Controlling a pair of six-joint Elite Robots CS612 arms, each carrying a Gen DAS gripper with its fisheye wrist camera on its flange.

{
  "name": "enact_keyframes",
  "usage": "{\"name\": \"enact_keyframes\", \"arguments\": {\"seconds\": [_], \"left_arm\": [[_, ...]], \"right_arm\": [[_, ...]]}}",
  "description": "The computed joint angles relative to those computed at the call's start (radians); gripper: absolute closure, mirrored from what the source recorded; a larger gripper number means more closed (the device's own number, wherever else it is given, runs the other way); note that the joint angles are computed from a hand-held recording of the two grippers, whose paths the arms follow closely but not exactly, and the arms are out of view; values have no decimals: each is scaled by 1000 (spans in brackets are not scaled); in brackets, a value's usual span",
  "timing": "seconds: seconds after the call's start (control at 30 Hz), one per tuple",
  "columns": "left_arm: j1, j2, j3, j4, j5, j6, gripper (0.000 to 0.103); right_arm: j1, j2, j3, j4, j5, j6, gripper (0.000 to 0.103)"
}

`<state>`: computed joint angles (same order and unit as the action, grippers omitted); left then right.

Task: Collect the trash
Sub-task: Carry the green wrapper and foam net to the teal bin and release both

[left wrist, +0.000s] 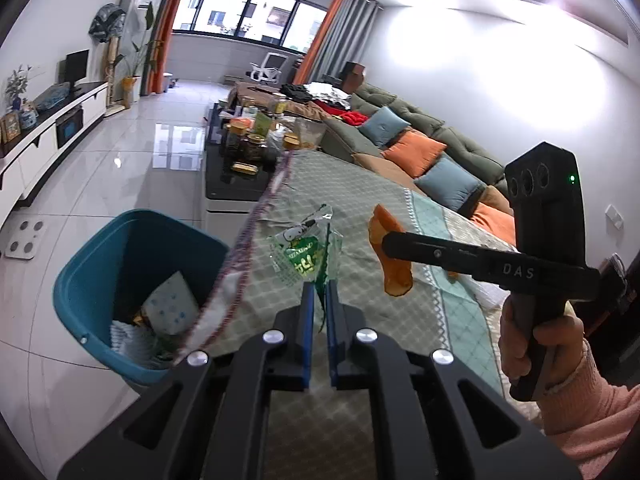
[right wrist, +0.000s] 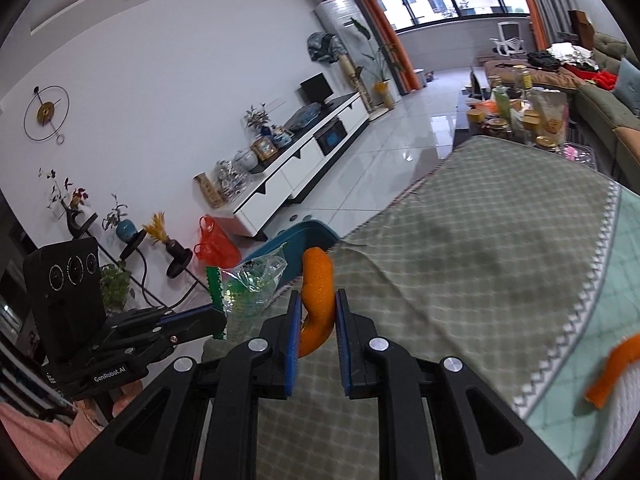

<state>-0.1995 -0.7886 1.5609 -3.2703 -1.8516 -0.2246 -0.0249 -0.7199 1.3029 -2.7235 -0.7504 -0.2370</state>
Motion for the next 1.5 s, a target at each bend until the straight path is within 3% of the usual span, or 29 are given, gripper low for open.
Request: {"name": "enact_keyframes", "arguments": {"seconds": [0.33,0.7,1.5], "left_arm": [[21,5,-10,-11,57,-50,95],[31,10,-17,24,123,-76,95],[55,59,-83,140,155,-131,95]], "right_arm": [[38,35,-85,76,7,-40,86],[75,68,-158,156,-33,-91,86],[139,161,-325,324,-164,-112,86]]}}
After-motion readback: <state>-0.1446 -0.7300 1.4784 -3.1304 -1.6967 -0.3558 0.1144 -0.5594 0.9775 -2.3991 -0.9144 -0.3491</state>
